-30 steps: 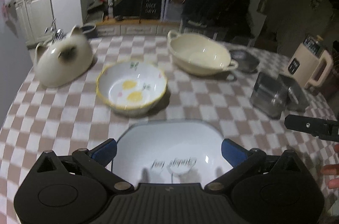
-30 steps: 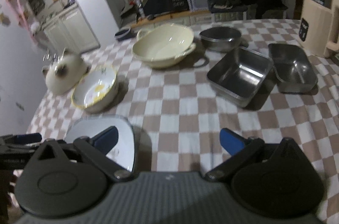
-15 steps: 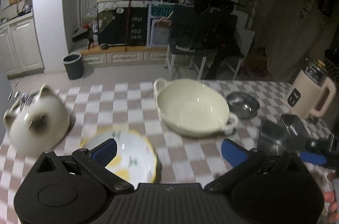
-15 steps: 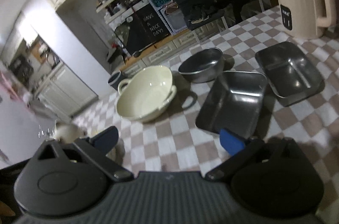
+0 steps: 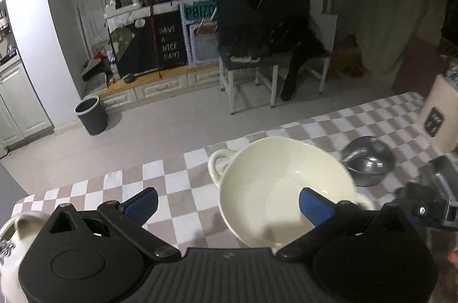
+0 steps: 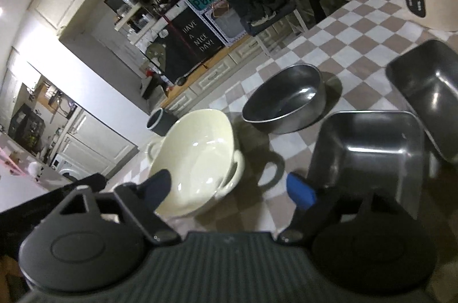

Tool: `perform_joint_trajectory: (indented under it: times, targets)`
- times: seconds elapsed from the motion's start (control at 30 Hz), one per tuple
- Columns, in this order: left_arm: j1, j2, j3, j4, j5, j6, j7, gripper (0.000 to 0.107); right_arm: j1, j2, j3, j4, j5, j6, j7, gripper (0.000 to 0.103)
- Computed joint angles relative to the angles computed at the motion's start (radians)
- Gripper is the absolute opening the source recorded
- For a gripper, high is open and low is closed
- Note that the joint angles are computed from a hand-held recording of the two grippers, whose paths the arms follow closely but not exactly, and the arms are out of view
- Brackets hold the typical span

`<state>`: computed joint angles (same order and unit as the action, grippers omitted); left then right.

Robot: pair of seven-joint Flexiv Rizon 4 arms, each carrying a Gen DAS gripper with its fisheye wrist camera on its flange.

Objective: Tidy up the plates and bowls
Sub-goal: 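Move both tools toward the cream two-handled bowl, then close the left tool on the bowl handle while the right tool grips the opposite handle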

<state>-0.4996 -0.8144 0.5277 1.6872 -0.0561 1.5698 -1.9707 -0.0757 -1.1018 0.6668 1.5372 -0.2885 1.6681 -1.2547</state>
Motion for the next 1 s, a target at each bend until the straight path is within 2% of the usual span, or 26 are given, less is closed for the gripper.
perform_joint_trajectory:
  times: [0.07, 0.17, 0.3, 0.37, 0.47, 0.63, 0.73, 0.8, 0.9, 1.0]
  targets:
    - [0.048, -0.022, -0.038, -0.038, -0.009, -0.025, 0.017, 0.103, 0.040, -0.004, -0.041, -0.039, 0.014, -0.030, 0.026, 0.077]
    - [0.101, -0.050, -0.076, -0.082, -0.002, -0.049, 0.043, 0.103, 0.039, -0.050, -0.002, -0.108, 0.020, -0.097, -0.003, 0.069]
    - [0.128, -0.101, -0.071, -0.158, 0.014, -0.096, 0.047, 0.103, 0.045, -0.080, 0.029, -0.156, 0.043, -0.168, -0.064, 0.052]
    - [0.135, -0.127, -0.059, -0.200, 0.025, -0.122, 0.034, 0.103, 0.067, -0.067, -0.003, -0.155, 0.056, -0.176, -0.084, 0.046]
    - [0.146, -0.160, -0.049, -0.254, 0.048, -0.158, 0.004, 0.103, 0.070, -0.067, -0.002, -0.158, 0.073, -0.175, -0.143, 0.045]
    - [0.176, -0.184, -0.078, -0.306, 0.108, -0.214, -0.008, 0.103, 0.090, -0.058, -0.019, -0.166, 0.110, -0.175, -0.217, 0.044]
    - [0.157, -0.198, -0.050, -0.332, 0.170, -0.259, -0.020, 0.103, 0.097, -0.056, -0.022, -0.171, 0.128, -0.169, -0.271, 0.036]
    - [0.143, -0.200, -0.034, -0.329, 0.222, -0.244, -0.033, 0.103, 0.114, -0.054, -0.037, -0.184, 0.144, -0.170, -0.293, 0.032]
    - [0.152, -0.184, -0.055, -0.311, 0.270, -0.264, -0.006, 0.102, 0.129, -0.051, -0.053, -0.195, 0.168, -0.169, -0.318, 0.031]
    - [0.181, -0.156, -0.098, -0.265, 0.291, -0.223, 0.009, 0.102, 0.138, -0.048, -0.064, -0.206, 0.190, -0.171, -0.333, 0.030]
